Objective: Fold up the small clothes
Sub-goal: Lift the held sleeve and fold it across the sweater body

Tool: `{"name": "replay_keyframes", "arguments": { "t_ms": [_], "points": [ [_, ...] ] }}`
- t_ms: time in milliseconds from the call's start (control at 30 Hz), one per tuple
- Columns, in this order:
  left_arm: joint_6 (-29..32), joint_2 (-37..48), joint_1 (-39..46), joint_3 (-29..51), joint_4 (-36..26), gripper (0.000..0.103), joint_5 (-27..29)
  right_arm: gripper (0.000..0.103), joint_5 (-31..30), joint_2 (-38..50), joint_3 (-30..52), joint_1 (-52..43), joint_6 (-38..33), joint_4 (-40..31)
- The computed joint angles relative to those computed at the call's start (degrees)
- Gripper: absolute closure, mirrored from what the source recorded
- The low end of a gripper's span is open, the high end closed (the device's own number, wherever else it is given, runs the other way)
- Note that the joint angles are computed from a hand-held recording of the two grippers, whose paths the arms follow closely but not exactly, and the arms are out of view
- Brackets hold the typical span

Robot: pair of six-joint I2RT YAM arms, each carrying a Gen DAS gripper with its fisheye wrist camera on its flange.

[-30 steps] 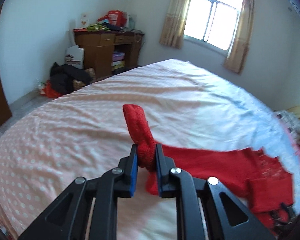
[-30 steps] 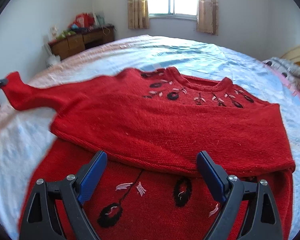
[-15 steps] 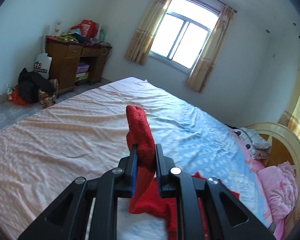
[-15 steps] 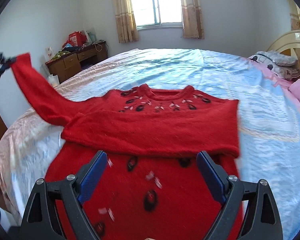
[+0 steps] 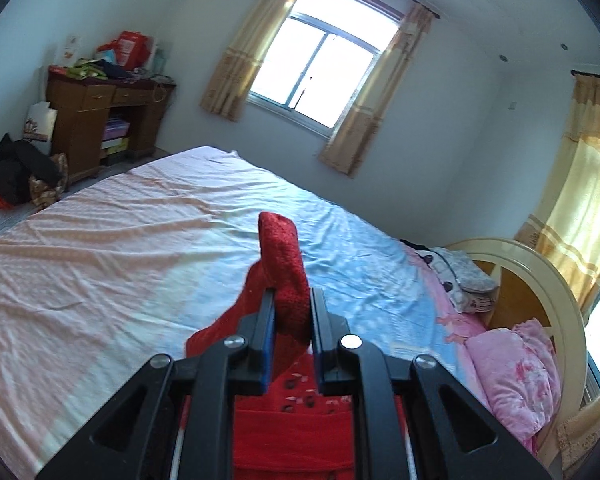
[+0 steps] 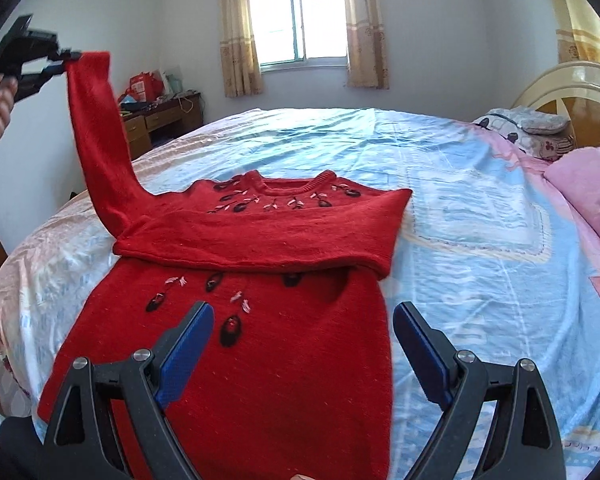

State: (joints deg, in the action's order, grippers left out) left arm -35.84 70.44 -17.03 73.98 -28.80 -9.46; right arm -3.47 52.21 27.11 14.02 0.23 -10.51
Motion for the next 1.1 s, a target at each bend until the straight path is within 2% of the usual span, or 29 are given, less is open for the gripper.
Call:
{"name": "replay_keyframes", "arguments": {
  "t_ms": [433, 667, 767, 833, 900, 933, 1033, 1067, 1100],
  "points": [
    [-0.45, 18.80, -15.69, 16.95, -1.05, 0.087, -7.92, 0.011, -7.13, 0.68, -3.40, -8.40, -1.93, 1.98],
    [0.56, 32.49, -25.29, 19.93, 3.98, 0.087, -16.60, 0.011, -7.32, 3.01, -4.84, -11.58, -1.58, 4.55],
    [-0.02, 38.29, -28.07, 20.75, 4.39, 0.085, -18.25, 0.011, -6.93, 3.82, -5.19, -12.95, -0.52, 5.28],
    [0.46, 40.74, -29.33, 20.73, 4.75, 0.078, -18.17, 0.011, -6.79, 4.70, -5.16, -14.86, 0.66, 6.03],
    [1.58, 42.57, -30.86, 21.60, 2.60, 0.062, -20.16, 0.011, -7.56, 5.54, -5.04, -17.26, 1.40, 6.80],
    [2.33, 42.27, -31.46, 20.53, 3.28, 0.058, -20.69, 0.011, -8.18, 6.06, -4.91, -18.54, 1.75, 7.14],
    [5.15, 38.30, -32.99, 14.02, 7.14, 0.036, -23.53, 0.011, -10.00, 7.47, -4.34, -21.30, 2.58, 7.49],
    [5.99, 35.97, -33.37, 10.70, 8.58, 0.026, -25.17, 0.011, -9.99, 7.63, -4.27, -21.48, 2.68, 7.57],
    [6.97, 33.01, -33.63, 6.64, 10.04, 0.020, -27.29, 0.011, -9.91, 7.64, -4.24, -21.50, 2.61, 7.62]
  ]
}}
